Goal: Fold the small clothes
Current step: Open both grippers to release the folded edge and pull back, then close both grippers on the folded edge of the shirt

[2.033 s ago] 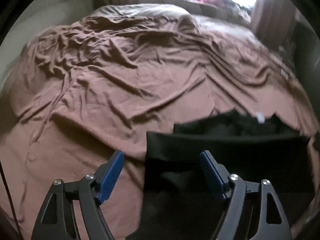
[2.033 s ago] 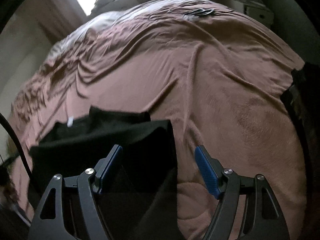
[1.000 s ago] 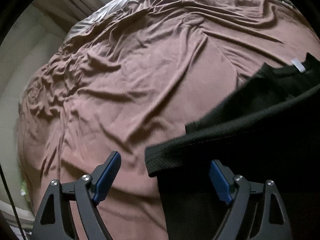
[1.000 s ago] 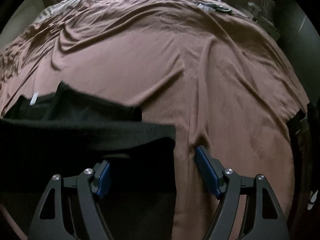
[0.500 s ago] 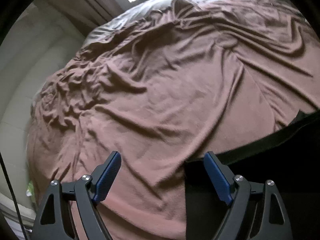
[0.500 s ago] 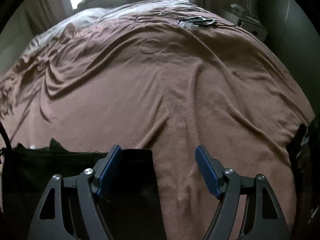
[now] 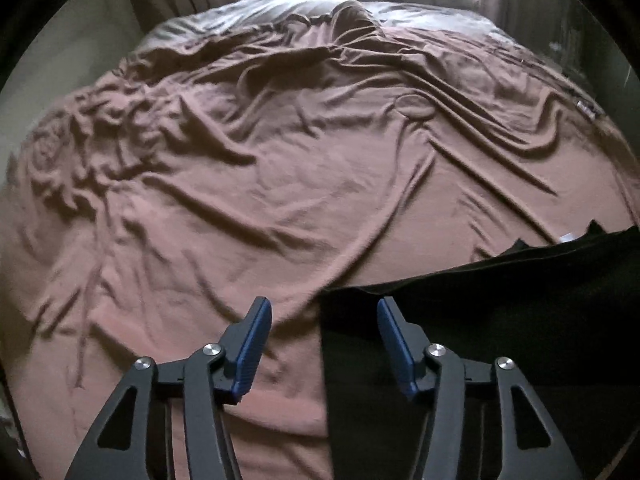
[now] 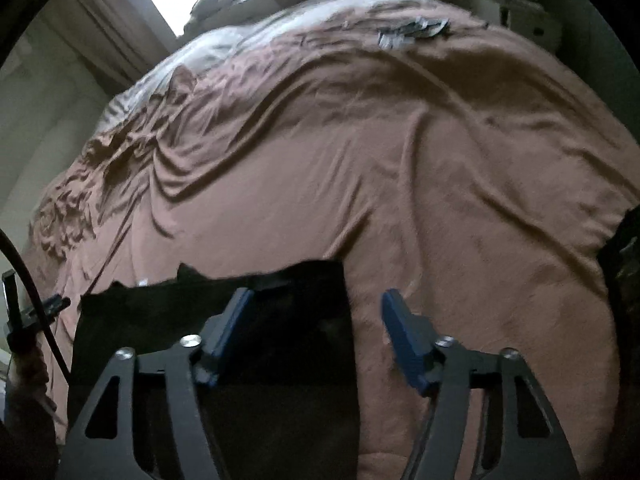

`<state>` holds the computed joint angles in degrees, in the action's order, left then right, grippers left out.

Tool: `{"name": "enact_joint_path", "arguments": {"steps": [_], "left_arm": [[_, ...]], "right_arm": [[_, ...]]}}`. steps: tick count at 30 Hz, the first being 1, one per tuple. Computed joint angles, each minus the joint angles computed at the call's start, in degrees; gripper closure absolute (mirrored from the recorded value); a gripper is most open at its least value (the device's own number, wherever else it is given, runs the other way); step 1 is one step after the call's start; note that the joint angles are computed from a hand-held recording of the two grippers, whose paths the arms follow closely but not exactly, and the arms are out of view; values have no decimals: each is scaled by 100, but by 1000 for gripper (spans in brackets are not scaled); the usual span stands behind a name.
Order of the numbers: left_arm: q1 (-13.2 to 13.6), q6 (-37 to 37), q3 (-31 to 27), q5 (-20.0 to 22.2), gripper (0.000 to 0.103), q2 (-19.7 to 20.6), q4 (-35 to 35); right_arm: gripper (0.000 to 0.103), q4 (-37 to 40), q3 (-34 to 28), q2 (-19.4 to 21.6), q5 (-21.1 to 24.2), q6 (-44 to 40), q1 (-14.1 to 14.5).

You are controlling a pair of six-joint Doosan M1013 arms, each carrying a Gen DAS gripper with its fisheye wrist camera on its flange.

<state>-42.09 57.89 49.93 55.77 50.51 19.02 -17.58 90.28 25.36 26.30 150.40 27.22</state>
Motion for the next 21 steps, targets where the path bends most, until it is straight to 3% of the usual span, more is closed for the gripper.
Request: {"name": "enact_joint_path", "arguments": {"steps": [1, 5, 10, 13, 18, 21], "left_arm": [[3, 17, -28, 26, 46, 21, -50], [47, 156, -157, 151, 48, 131, -368], [111, 59, -287, 268, 55, 278, -531], [156, 87, -300, 276, 69, 323, -708], [167, 271, -221, 63, 87, 302, -882], [131, 332, -246, 47, 94, 306, -738]], "right_arm": [[50, 296, -31, 42, 52, -275, -41], [51, 1727, -94, 167, 64, -1633, -226], [51, 2685, -95, 207, 51, -2399, -407], [51, 2719, -120, 243, -62, -2397, -449], [74, 2266, -122, 312, -326, -1849, -400], [94, 1798, -99, 316, -370, -1388, -335]]}}
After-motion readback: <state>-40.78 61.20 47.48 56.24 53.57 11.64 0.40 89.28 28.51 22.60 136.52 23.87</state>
